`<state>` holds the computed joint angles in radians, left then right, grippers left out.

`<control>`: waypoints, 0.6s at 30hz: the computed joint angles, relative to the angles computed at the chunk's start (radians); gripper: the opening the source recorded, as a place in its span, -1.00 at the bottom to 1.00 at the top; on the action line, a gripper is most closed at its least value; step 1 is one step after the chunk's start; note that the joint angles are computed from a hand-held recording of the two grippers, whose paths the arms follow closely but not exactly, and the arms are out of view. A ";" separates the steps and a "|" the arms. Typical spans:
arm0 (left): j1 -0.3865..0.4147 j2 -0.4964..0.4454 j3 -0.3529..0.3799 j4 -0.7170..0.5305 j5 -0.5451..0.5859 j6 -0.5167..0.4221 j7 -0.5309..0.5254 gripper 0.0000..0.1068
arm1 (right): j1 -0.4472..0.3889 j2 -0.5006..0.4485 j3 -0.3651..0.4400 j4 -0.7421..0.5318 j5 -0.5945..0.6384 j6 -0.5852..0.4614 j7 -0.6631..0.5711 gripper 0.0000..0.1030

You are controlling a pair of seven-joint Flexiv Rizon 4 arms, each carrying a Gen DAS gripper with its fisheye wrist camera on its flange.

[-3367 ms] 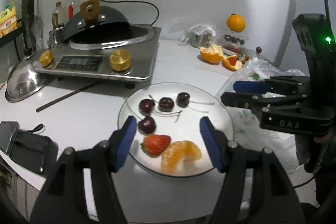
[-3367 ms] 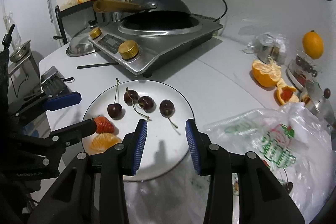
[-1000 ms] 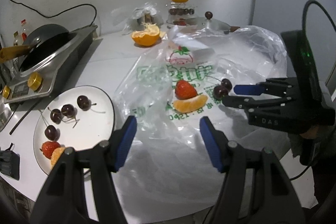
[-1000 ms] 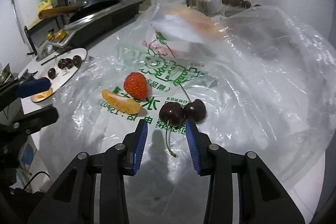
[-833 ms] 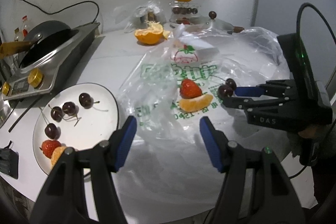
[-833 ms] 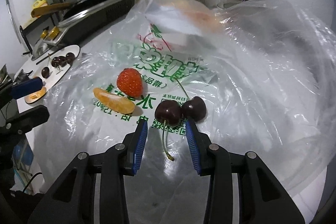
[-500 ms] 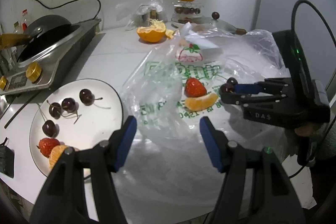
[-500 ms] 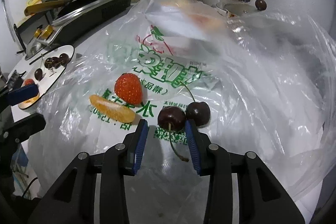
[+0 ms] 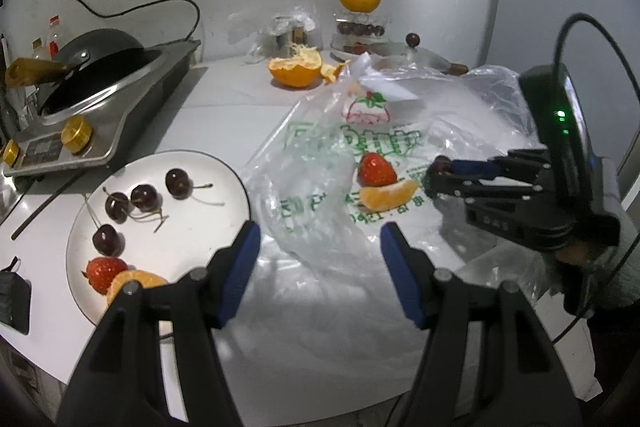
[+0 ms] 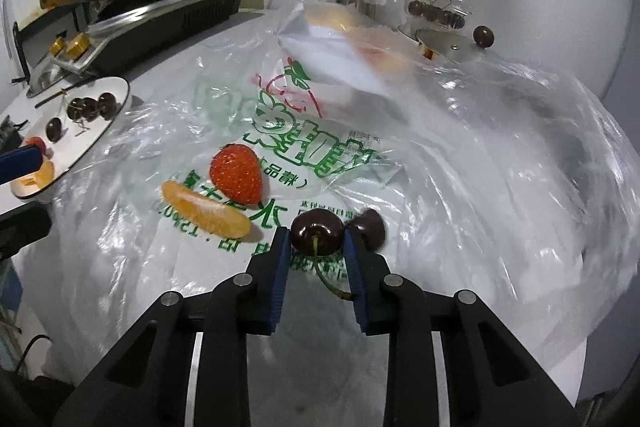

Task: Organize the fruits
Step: 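Grasp a dark cherry by its body with the right gripper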

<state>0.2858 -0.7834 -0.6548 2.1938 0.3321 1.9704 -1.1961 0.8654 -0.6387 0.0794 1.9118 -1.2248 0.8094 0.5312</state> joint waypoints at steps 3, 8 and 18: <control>0.000 0.002 -0.004 0.006 0.006 0.007 -0.002 0.20 | -0.001 0.023 0.008 0.033 -0.019 0.020 0.041 -0.43; -0.004 0.007 -0.007 0.015 0.015 0.010 -0.003 0.20 | -0.001 0.041 0.026 0.066 -0.029 0.025 0.083 -0.43; -0.051 0.038 0.029 0.018 0.003 0.019 -0.014 0.20 | -0.026 0.040 0.020 0.090 -0.094 0.088 0.147 -0.29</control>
<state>0.2349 -0.7458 -0.6260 2.2121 0.3355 1.9895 -1.2098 0.8390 -0.5991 0.0992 2.0023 -1.3189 0.8973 0.6779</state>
